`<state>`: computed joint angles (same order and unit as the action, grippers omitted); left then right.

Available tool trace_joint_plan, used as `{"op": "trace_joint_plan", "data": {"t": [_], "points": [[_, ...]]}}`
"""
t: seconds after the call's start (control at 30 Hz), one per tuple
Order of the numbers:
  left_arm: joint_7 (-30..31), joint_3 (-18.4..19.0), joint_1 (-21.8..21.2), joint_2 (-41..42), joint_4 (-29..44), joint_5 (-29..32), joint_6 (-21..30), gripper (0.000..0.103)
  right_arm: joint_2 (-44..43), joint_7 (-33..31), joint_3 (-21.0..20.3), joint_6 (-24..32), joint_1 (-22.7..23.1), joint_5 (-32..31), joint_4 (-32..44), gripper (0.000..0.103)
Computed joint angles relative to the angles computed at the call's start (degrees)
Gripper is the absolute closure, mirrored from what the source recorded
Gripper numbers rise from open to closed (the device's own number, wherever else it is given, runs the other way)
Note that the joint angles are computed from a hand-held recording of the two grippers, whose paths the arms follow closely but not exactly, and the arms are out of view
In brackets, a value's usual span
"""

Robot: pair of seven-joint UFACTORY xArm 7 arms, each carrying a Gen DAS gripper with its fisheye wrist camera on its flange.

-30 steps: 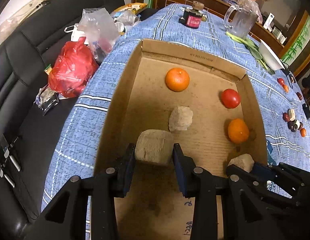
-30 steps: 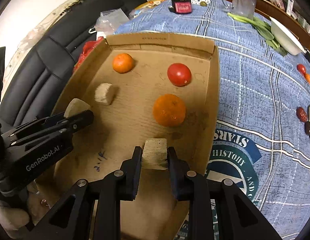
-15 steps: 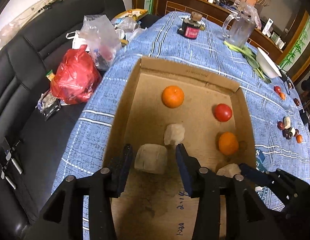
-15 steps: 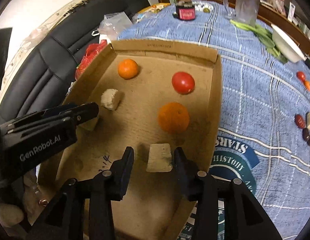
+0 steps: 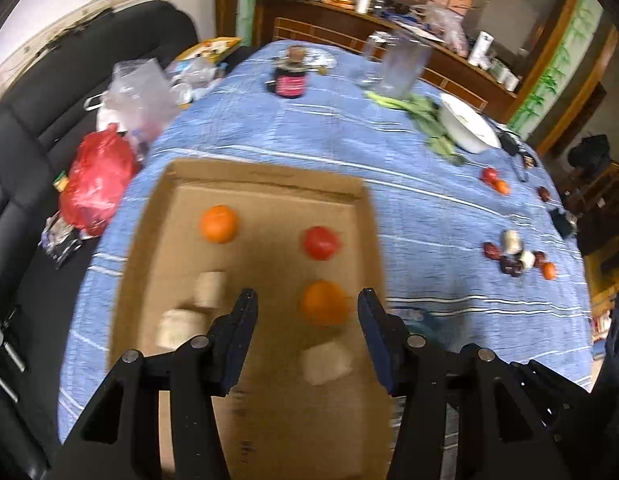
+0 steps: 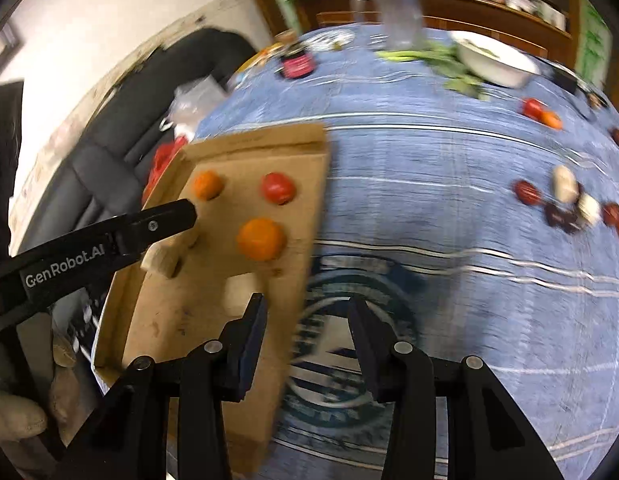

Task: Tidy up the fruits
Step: 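Withdraw both grippers from the tray back over the table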

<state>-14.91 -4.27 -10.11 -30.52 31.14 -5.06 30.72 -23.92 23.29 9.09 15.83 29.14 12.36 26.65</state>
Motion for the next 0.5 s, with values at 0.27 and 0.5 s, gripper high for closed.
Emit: {"op": "trace_joint_plan", "data": {"t": [0.27,0.5], "points": [[-5.8,-6.5,-5.2,7.2,6.3,1.3,-0.2,0.048,-14.2,-3.1,-8.9,3.8,-5.9,2.0,-11.1,0.058],[-11.3,-9.8,-9.4,15.1,11.2,4.3,-0.6,0.048,-21.6,-10.7,-16.1,8.7,-17.0,1.0,-16.0,0.058]]}}
